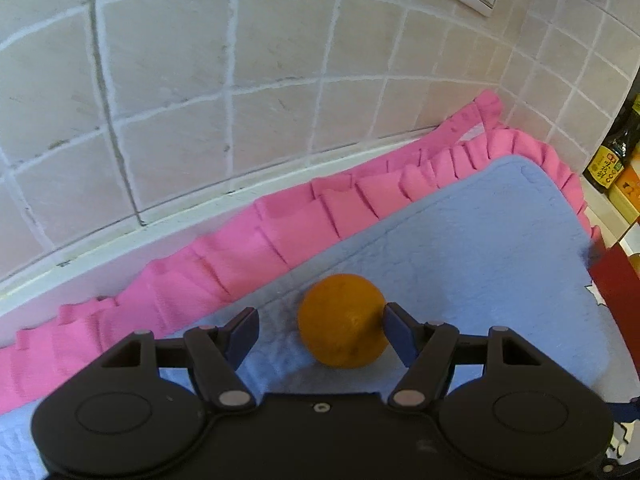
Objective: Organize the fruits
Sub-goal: 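Grasp the orange with the left tool while the right tool grasps the green apple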
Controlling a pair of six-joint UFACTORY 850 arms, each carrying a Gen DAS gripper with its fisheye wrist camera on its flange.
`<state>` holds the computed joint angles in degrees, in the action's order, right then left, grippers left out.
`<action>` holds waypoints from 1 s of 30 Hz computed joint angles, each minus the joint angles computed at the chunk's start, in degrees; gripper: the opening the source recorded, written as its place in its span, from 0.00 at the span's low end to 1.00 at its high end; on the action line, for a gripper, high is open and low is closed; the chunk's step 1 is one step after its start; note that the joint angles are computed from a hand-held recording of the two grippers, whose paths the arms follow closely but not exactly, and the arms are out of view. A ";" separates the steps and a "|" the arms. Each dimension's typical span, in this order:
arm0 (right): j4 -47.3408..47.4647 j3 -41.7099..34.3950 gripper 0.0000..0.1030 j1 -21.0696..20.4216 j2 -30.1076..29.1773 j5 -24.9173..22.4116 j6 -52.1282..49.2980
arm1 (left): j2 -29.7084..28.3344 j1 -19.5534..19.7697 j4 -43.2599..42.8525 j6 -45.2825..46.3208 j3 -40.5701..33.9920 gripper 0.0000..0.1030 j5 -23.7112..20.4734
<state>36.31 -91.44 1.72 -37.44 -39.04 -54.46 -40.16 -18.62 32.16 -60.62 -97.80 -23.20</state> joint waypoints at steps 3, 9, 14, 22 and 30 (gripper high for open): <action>-1.27 -0.66 0.65 0.18 -0.67 -0.68 1.71 | -1.05 0.32 -3.06 2.80 -1.12 0.80 0.76; -1.20 -1.62 0.54 0.17 -1.31 -1.96 2.99 | -3.71 0.20 -8.28 8.12 -4.16 0.79 -0.09; -0.64 -2.30 0.52 -0.07 -1.77 -2.66 3.22 | -4.38 -0.12 -8.60 8.12 -4.58 0.80 0.18; 0.02 -2.66 0.54 -0.26 -2.00 -3.27 3.15 | -6.34 -0.48 -7.21 7.26 -7.65 0.79 -2.04; 2.02 -1.61 0.50 -0.46 -1.33 -2.31 0.22 | -8.69 -1.16 -0.05 2.63 -10.92 0.65 -4.91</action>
<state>38.32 -93.05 1.27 -38.77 -41.35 -54.23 -48.84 -19.78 32.11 -57.99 -108.72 -28.11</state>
